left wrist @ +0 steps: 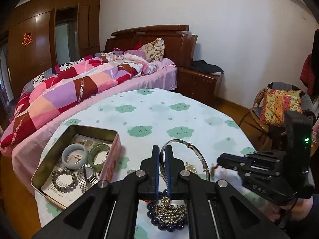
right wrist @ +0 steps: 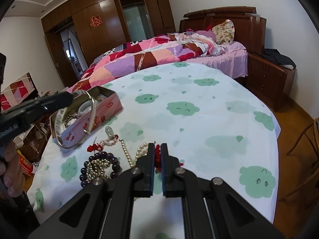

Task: Organize jewelry
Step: 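Grasp the silver bangle with the left tool while the right tool grasps a red knotted charm, then carry the silver bangle and red charm over the tin box with both tools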

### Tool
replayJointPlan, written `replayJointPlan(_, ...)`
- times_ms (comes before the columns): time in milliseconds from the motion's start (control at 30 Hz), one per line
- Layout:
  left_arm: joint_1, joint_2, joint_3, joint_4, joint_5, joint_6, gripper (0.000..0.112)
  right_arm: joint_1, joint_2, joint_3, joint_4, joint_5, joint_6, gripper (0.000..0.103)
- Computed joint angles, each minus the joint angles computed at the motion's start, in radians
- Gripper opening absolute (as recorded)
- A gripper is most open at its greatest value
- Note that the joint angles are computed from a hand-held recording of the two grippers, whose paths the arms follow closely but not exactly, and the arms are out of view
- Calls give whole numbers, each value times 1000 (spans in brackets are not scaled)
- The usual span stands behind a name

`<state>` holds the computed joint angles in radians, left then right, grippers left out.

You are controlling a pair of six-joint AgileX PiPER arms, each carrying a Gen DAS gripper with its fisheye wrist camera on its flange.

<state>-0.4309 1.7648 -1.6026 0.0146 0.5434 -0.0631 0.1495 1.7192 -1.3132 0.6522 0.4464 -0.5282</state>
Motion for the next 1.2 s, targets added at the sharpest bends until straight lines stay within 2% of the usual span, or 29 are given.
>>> replayJointPlan(367, 46, -25, 35, 44, -18, -56, 4, 24, -12, -50, -22, 16, 25, 8)
replayJointPlan(1200, 190, -57, 77, 100, -36, -144, 4, 186, 138, -418, -195, 115, 143, 8)
